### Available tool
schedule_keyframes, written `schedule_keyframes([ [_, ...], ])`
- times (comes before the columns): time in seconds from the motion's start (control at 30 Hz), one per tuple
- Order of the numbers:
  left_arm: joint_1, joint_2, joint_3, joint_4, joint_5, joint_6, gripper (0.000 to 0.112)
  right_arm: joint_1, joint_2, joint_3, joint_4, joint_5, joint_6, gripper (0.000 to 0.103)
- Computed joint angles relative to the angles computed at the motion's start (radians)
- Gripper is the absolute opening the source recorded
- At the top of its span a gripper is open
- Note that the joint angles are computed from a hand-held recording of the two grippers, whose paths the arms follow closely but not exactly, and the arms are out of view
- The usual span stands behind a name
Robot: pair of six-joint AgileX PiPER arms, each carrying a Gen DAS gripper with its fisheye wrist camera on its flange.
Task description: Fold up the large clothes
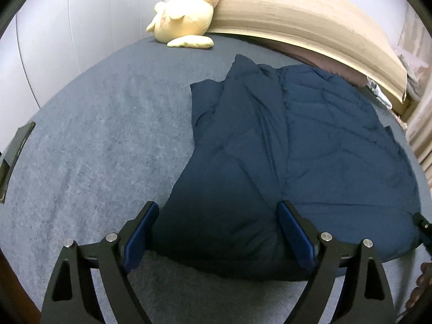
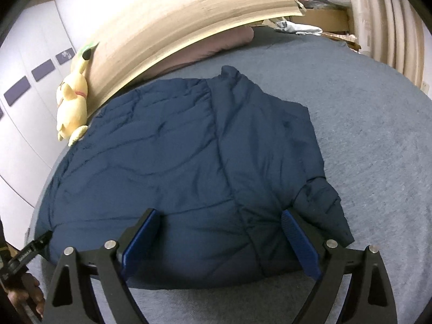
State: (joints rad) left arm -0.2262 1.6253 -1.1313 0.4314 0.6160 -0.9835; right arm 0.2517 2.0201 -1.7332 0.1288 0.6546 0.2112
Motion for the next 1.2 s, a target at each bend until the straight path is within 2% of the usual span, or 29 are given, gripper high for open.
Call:
schedule_keyframes([
  [0.07, 0.016, -0.065, 0.031, -0.03, -0.013, 0.006, 0.09, -0.042, -0.058, 0.06, 0.132, -0.043, -0.072, 0.093],
  [0.17, 0.054, -0.165, 0.117, -0.028, -0.082, -0.025, 0.09, -0.112, -0.137, 0.162, 0.274, -0.1, -0.123, 0.093],
  [0.33, 0.196, -0.187, 0.18, -0.355, -0.148, 0.21, 0.09, -0.265, -0.135, 0.237, 0.569, -0.035, -0.231, 0.093],
  [0.43, 0.223, -0.163, 0.19, -0.515, -0.172, 0.355, 0.089, -0.306, -0.101, 0.242, 0.728, 0.014, -0.322, 0.093],
  [0.5, 0.226, -0.158, 0.196, -0.604, -0.189, 0.444, 0.081, -0.31, -0.063, 0.212, 0.789, 0.053, -0.355, 0.093],
  [0.57, 0.23, -0.137, 0.178, -0.666, -0.175, 0.506, 0.064, -0.308, -0.023, 0.175, 0.806, 0.073, -0.349, 0.093],
  [0.6, 0.231, -0.13, 0.168, -0.653, -0.163, 0.49, 0.062, -0.309, -0.013, 0.167, 0.809, 0.073, -0.335, 0.085],
  [0.63, 0.232, -0.13, 0.165, -0.65, -0.161, 0.486, 0.057, -0.309, 0.004, 0.147, 0.814, 0.081, -0.324, 0.06],
  [0.67, 0.229, -0.132, 0.163, -0.628, -0.159, 0.47, 0.048, -0.305, 0.031, 0.1, 0.784, 0.105, -0.287, 0.046],
  [0.73, 0.227, -0.131, 0.159, -0.609, -0.155, 0.46, 0.039, -0.3, 0.048, 0.058, 0.738, 0.123, -0.263, 0.026],
  [0.77, 0.236, -0.124, 0.158, -0.618, -0.156, 0.478, 0.033, -0.292, 0.043, 0.048, 0.698, 0.12, -0.254, 0.024],
  [0.8, 0.234, -0.115, 0.154, -0.598, -0.155, 0.462, 0.031, -0.279, 0.036, 0.044, 0.659, 0.106, -0.241, 0.022],
  [0.87, 0.231, -0.1, 0.17, -0.584, -0.171, 0.467, 0.031, -0.263, 0.03, 0.058, 0.603, 0.085, -0.23, 0.022],
  [0.97, 0.213, -0.101, 0.18, -0.516, -0.179, 0.414, 0.034, -0.279, 0.053, 0.069, 0.657, 0.088, -0.275, 0.027],
  [1.0, 0.22, -0.106, 0.17, -0.525, -0.161, 0.416, 0.034, -0.28, 0.057, 0.06, 0.661, 0.094, -0.278, 0.035],
  [1.03, 0.229, -0.108, 0.162, -0.551, -0.151, 0.436, 0.035, -0.286, 0.05, 0.056, 0.661, 0.105, -0.284, 0.052],
  [1.1, 0.262, -0.132, 0.142, -0.603, -0.116, 0.488, 0.045, -0.312, 0.014, 0.083, 0.69, 0.098, -0.319, 0.081],
  [1.17, 0.291, -0.151, 0.109, -0.587, -0.11, 0.504, 0.071, -0.331, -0.04, 0.119, 0.691, 0.048, -0.341, 0.082],
  [1.2, 0.299, -0.146, 0.081, -0.547, -0.108, 0.485, 0.077, -0.342, -0.053, 0.115, 0.682, 0.032, -0.346, 0.082],
])
